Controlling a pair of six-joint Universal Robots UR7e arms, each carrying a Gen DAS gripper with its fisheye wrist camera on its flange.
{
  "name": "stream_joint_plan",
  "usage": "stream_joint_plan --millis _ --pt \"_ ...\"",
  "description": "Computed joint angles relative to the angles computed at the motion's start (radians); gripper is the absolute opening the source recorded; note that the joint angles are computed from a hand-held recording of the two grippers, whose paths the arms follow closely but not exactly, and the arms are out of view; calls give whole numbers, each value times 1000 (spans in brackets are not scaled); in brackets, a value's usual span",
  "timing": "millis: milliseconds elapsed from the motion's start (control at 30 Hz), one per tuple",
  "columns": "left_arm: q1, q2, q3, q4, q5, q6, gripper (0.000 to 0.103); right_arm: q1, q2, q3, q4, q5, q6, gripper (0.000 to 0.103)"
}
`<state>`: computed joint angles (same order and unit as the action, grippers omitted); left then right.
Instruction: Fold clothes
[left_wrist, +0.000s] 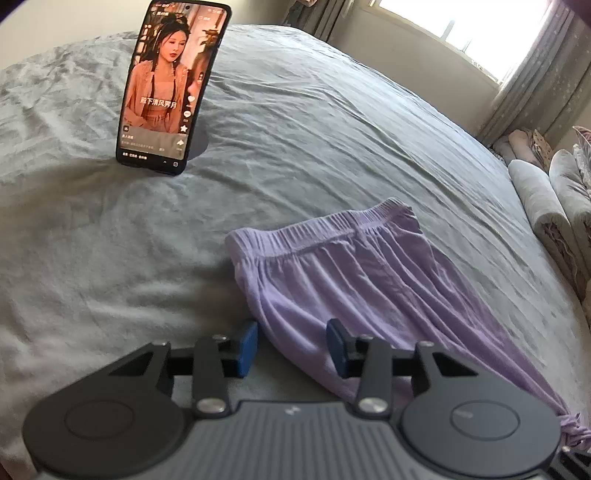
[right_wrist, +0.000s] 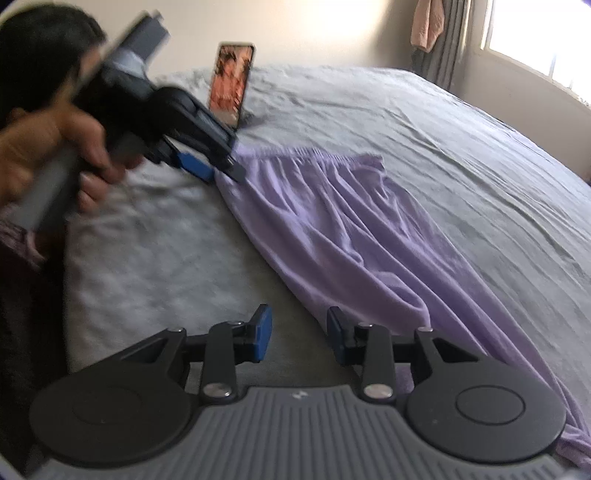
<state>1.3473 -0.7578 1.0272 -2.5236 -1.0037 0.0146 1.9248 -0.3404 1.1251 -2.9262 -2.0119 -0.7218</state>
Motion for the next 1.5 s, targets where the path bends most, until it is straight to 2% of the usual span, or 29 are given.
stream_joint_plan --millis 67,133,167,200,333,467,567,633,700,733,833,900,933,1100,1300,1367,1433,1500 --pt "4 3 -9 8 -16 -8 27 -1 28 -29 -10 -45 -20 30" --pt "6 6 -17 11 -24 -7 17 -4 54 -56 -23 -81 -37 10" --pt "7 6 -16 9 -33 -6 11 -5 60 -64 -31 -86 -31 6" --pt "7 3 -14 4 -45 -5 8 -7 65 -71 -38 -89 -24 2" --pt "11 -2 -2 -53 -107 20 7 -15 36 -50 -76 -33 56 2" --pt "32 21 -21 -127 -235 32 7 -34 11 -45 -106 5 186 2" --pt "48 55 -63 -144 -314 15 8 -52 16 -63 -120 -2 271 2" --pt "52 78 -89 -146 -326 3 10 -62 32 -89 -122 -23 302 2" --pt "53 91 -106 -141 -328 -21 22 -71 47 -110 -113 -51 327 2" --pt "53 92 -107 -140 -328 -32 24 -74 45 -106 -117 -48 341 2" --pt "48 78 -93 -139 -313 -44 28 -77 39 -95 -125 -49 375 5" --pt "49 67 -79 -166 -306 -43 35 -69 32 -84 -146 -59 359 7" --pt "50 63 -73 -179 -301 -45 36 -65 31 -82 -152 -59 349 11" --pt "63 53 -76 -173 -291 -99 35 -44 19 -49 -196 -34 252 14" --pt "51 42 -57 -175 -222 -92 35 -20 28 -32 -165 38 115 14" --pt "49 36 -47 -176 -213 -82 35 -15 52 -60 -133 32 72 16" --pt "50 32 -44 -169 -207 -87 35 -12 83 -97 -116 2 41 25" --pt "51 30 -44 -160 -202 -96 35 -11 109 -127 -117 -24 15 29"
